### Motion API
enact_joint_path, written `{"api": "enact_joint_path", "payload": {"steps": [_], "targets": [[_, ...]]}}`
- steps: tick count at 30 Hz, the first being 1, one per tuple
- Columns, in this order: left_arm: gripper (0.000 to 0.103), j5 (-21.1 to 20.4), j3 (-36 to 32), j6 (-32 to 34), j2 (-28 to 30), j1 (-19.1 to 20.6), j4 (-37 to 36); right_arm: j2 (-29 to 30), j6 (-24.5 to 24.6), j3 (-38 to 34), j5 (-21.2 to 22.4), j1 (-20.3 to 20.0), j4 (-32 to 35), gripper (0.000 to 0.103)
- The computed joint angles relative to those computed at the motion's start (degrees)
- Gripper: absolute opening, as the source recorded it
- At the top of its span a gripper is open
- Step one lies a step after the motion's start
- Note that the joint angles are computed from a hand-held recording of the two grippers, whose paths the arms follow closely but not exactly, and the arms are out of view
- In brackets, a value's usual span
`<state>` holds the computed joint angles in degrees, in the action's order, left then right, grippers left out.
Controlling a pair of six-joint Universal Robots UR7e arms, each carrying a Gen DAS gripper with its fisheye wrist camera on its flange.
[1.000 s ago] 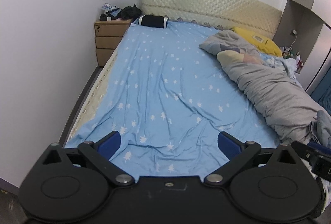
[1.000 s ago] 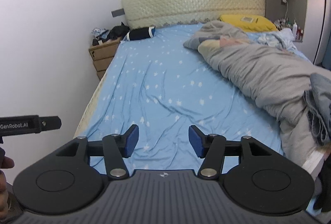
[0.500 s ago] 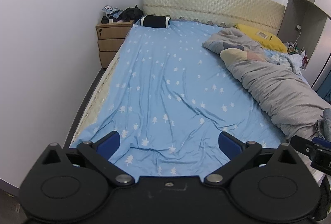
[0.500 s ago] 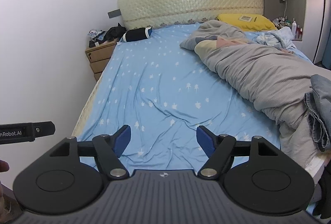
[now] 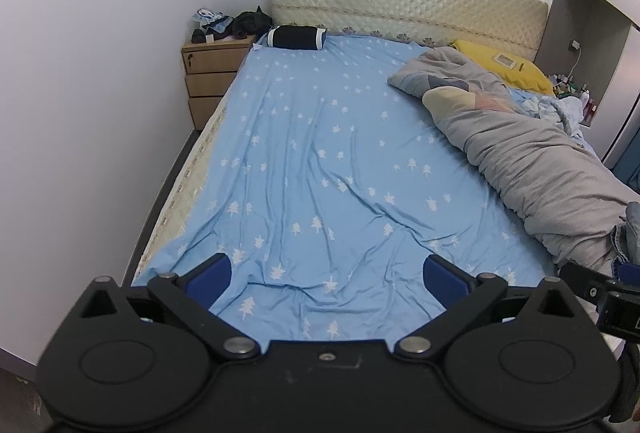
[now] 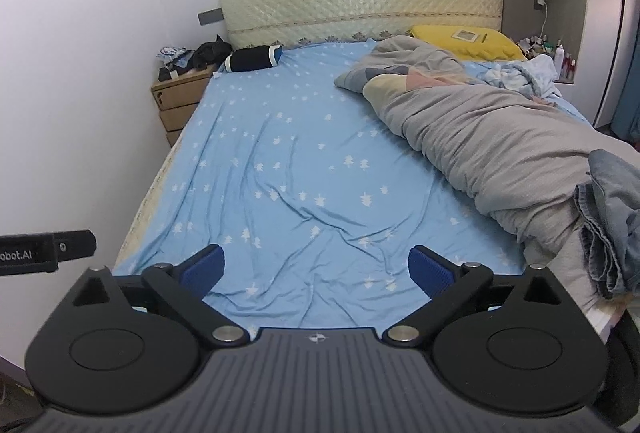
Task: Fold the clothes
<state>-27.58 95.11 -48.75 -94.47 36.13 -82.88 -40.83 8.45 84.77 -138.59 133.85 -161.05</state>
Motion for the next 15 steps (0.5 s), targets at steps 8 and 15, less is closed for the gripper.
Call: {"api": "enact_joint_path", "payload": {"steps": [8, 15], "targets": [[0.103, -0.02, -0.47, -2.11, -0.08, -0.45, 2.61, 0.12, -0.27, 0.32, -1.41, 0.32, -0.57, 0.100], [0.103, 0.52, -0.76, -4.16, -0.11, -1.05, 5.06, -0.23, -0.29, 0.84, -1.72, 0.44, -0.92, 0.100]]}}
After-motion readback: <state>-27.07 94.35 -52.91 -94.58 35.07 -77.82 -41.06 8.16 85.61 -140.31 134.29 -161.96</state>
